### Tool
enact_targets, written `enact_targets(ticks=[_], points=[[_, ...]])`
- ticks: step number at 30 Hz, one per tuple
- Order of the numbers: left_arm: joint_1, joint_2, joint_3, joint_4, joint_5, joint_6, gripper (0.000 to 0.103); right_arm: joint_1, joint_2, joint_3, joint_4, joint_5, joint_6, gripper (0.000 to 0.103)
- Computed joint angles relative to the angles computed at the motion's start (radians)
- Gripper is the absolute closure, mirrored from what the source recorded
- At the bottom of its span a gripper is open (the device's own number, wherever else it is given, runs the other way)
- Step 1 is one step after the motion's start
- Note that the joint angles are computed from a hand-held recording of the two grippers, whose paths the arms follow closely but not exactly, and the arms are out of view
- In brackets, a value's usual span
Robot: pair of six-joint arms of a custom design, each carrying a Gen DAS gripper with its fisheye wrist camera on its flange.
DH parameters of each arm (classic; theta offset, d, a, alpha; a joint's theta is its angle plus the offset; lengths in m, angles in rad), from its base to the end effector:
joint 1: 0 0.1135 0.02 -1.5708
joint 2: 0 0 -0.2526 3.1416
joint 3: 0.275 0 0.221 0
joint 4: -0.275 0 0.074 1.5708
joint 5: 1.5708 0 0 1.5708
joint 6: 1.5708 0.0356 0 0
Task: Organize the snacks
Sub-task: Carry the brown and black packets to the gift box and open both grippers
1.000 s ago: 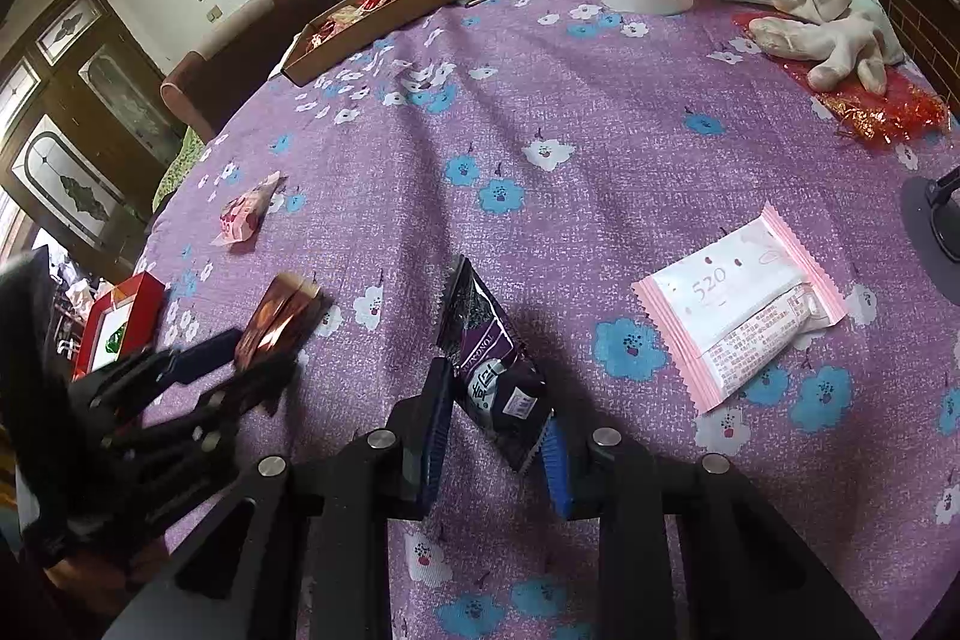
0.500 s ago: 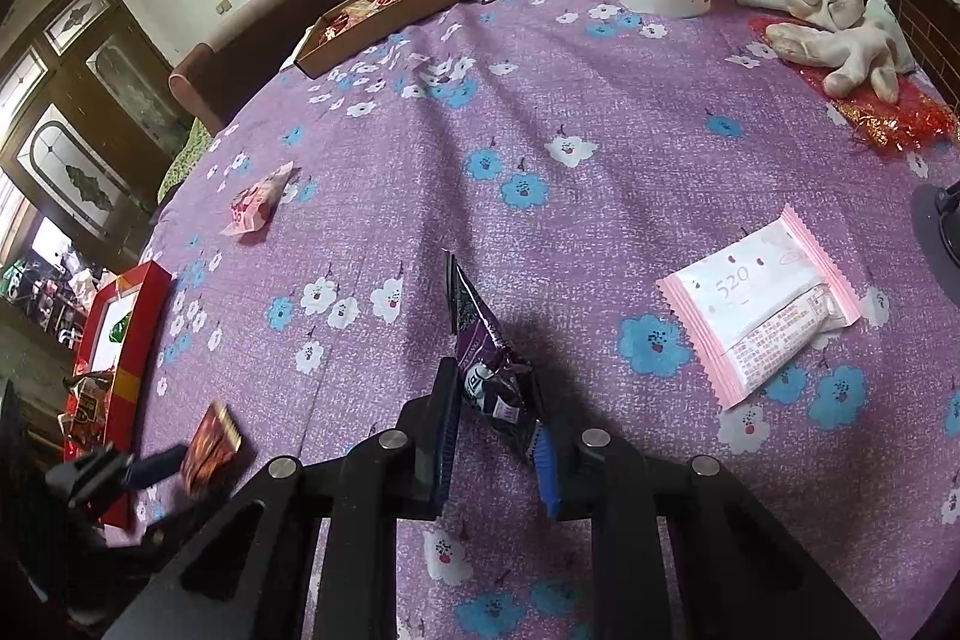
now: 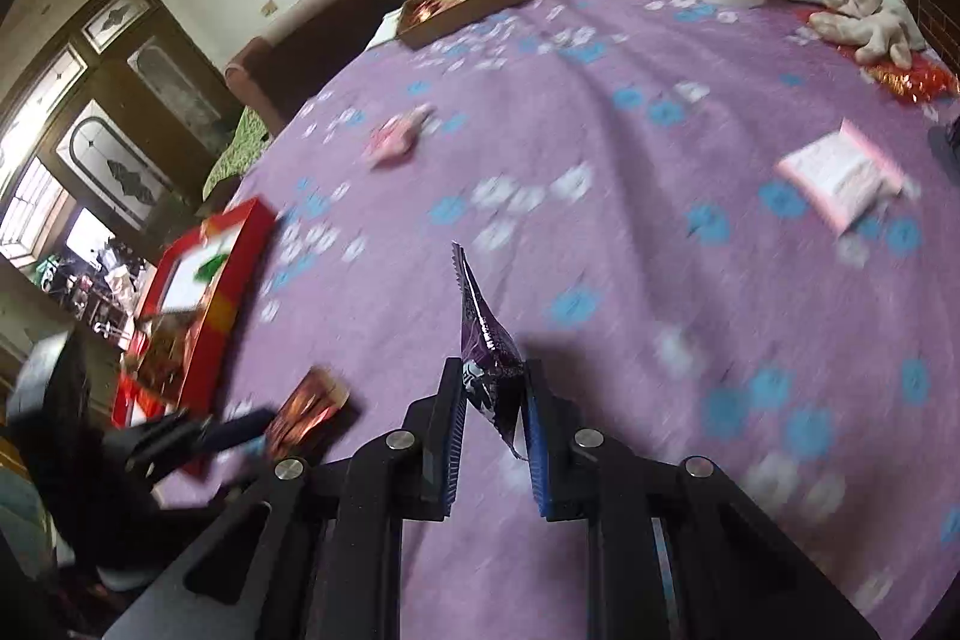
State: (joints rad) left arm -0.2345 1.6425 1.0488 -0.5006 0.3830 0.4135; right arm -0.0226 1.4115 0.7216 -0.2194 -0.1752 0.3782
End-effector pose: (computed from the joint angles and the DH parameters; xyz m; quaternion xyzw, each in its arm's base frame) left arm 0.2858 -0.0820 0.2011 0.3463 0.8900 -0.1635 0.2473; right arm 0.2493 0.0006 0.1878 0.1597 0.9290 0.1387 0.3038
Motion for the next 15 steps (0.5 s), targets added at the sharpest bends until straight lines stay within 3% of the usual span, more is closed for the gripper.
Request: enact_targets(ticks=[6,10,15], points=[[0.031,0.004,-0.011,0.013,0.053,0.03,0.064,0.117,0.003,-0.039,0.01,0.061,0.093,0.085],[0.03,-0.02,-0.05,0.051,0.048,0.051,0.064,0.191,-0.004,-0.05,0.014,0.16,0.133,0.085],[0.02,-0.04,-0.089,0.093,0.036,0.078,0.063,0.217,-0.005,-0.052,0.008,0.191,0.16,0.084]])
